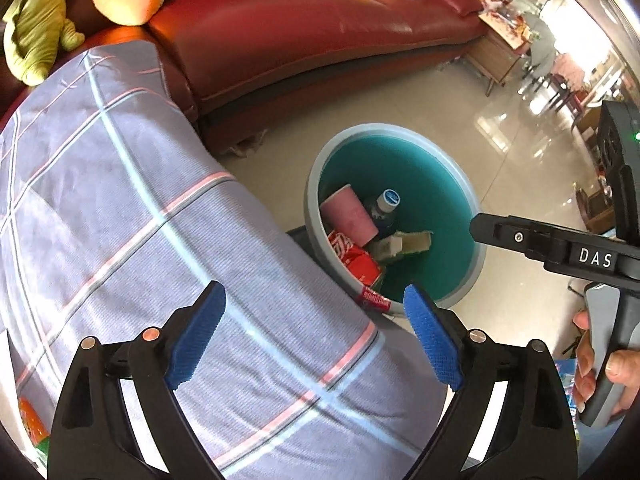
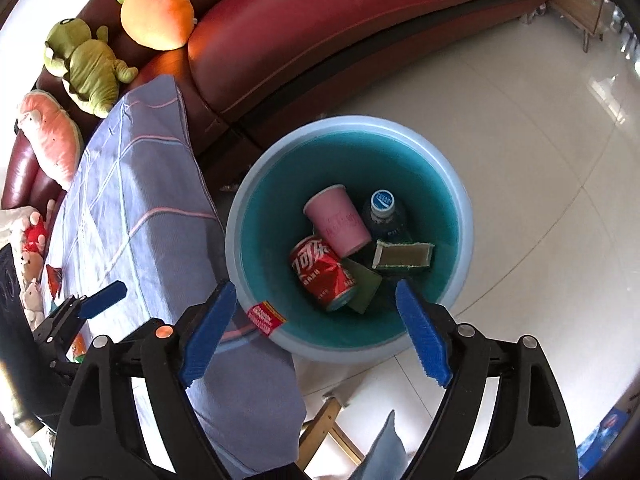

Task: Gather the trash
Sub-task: 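Move both open tools back over the table toward the plastic bags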

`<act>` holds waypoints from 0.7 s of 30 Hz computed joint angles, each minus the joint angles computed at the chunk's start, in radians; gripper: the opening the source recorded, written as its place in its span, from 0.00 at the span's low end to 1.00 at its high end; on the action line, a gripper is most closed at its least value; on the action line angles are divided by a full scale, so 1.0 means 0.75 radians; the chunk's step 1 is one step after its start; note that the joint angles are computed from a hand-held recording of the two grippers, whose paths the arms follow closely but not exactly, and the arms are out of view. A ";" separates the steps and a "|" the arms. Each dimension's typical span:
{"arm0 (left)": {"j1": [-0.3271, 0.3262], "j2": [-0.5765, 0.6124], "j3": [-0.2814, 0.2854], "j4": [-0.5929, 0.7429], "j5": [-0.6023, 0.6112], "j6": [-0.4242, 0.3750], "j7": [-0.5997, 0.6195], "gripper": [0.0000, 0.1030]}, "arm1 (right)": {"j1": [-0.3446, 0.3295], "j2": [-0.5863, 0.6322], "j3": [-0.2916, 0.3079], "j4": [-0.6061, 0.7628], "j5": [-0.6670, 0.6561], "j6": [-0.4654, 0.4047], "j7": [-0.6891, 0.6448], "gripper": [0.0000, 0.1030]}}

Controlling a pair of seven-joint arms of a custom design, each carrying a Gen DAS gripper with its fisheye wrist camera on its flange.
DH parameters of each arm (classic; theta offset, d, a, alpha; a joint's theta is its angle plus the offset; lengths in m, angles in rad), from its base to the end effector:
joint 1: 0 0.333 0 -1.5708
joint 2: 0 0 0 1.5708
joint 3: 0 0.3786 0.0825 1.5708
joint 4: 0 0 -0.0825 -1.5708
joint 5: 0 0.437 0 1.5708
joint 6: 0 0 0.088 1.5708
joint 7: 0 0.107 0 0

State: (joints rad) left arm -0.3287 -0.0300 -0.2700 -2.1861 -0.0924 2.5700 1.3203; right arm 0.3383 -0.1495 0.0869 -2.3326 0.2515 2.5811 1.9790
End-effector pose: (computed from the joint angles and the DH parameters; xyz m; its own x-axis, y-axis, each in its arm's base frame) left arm 0.4997 -0.3404 0.4780 -0.3054 -0.9377 0.1656 -0.9009 0.2282 -0.3693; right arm 0.5047 0.2251 0.4708 -0.1145 -0.9400 -0.3214 -0.9432 0.2045 -0.2619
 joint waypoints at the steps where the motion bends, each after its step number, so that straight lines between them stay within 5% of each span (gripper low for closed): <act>1: 0.001 -0.009 0.002 -0.009 -0.007 0.003 0.005 0.88 | 0.001 -0.004 0.005 0.001 -0.009 -0.005 0.010 0.78; 21: 0.003 -0.365 0.064 -0.315 -0.127 0.075 0.033 0.94 | 0.081 -0.118 0.100 0.008 -0.227 -0.078 0.217 0.84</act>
